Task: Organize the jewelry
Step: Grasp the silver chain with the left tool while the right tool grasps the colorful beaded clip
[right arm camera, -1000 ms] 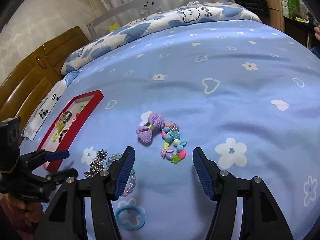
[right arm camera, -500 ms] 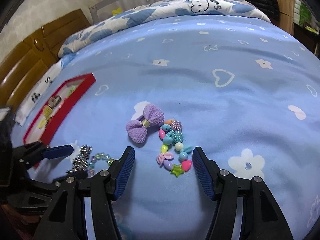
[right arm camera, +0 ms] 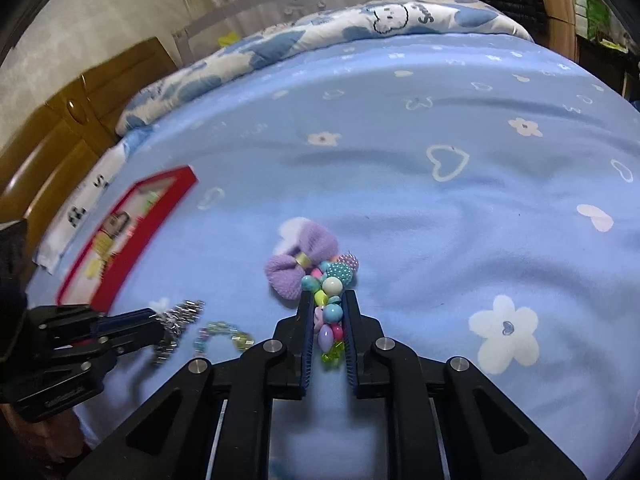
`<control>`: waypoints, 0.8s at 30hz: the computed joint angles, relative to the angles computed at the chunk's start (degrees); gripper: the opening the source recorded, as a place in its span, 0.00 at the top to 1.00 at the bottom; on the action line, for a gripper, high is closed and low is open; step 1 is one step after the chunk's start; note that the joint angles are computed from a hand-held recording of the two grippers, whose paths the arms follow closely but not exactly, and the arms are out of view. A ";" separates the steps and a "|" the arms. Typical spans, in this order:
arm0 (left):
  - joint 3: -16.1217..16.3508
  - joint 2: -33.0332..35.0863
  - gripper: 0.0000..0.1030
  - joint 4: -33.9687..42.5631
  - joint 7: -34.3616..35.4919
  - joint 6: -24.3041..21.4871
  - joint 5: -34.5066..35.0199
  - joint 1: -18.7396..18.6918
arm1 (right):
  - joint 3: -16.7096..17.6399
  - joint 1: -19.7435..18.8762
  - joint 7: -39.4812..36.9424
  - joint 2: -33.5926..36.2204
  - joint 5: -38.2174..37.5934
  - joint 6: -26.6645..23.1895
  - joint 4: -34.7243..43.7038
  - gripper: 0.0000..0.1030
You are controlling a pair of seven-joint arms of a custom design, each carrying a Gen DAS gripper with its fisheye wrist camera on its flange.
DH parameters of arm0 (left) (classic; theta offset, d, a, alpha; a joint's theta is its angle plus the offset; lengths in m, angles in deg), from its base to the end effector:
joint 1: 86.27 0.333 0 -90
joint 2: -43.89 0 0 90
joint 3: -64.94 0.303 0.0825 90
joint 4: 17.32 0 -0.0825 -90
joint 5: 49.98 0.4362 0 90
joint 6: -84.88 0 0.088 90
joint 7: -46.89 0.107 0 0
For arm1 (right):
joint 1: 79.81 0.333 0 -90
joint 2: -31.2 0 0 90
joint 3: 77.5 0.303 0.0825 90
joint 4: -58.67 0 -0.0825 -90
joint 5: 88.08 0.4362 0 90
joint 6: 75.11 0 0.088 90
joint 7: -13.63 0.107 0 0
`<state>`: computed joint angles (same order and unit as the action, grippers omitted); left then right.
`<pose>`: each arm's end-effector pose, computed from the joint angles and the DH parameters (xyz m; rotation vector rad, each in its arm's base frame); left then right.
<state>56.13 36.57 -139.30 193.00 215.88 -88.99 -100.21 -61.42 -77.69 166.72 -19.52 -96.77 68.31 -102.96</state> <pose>0.5387 -0.2436 0.4626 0.8445 -2.8532 0.9458 0.3736 0.1114 0.4563 -1.0673 2.3727 -0.5332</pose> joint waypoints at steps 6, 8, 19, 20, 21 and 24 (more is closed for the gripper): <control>1.50 -1.94 0.94 -0.33 1.90 -1.74 -3.05 0.74 | 1.81 -0.53 2.25 -2.24 -0.68 1.92 1.13 0.87; 2.05 -2.63 0.94 -0.52 2.38 -2.21 -4.03 0.97 | 2.23 -0.71 2.39 -2.34 -1.09 2.04 1.89 0.87; 5.39 -6.67 0.95 -1.06 5.36 -4.46 -9.03 2.52 | 2.78 -0.52 2.81 -0.90 -0.20 6.95 3.61 0.87; 5.70 -6.98 0.95 -1.05 5.40 -4.58 -9.31 2.73 | 2.84 -0.47 2.59 -0.22 -0.11 7.59 4.03 0.87; 5.97 -7.33 0.95 -1.21 5.48 -4.77 -9.52 2.91 | 2.92 -0.44 2.30 0.55 -0.06 8.17 4.55 0.87; 6.72 -7.84 0.95 -1.32 5.57 -5.00 -9.96 3.49 | 3.17 -0.39 1.30 2.92 -0.08 9.59 6.22 0.87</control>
<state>62.85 28.73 -140.63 198.58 210.88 -98.95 -96.72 -58.25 -78.08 168.03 -16.60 -96.85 77.90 -96.74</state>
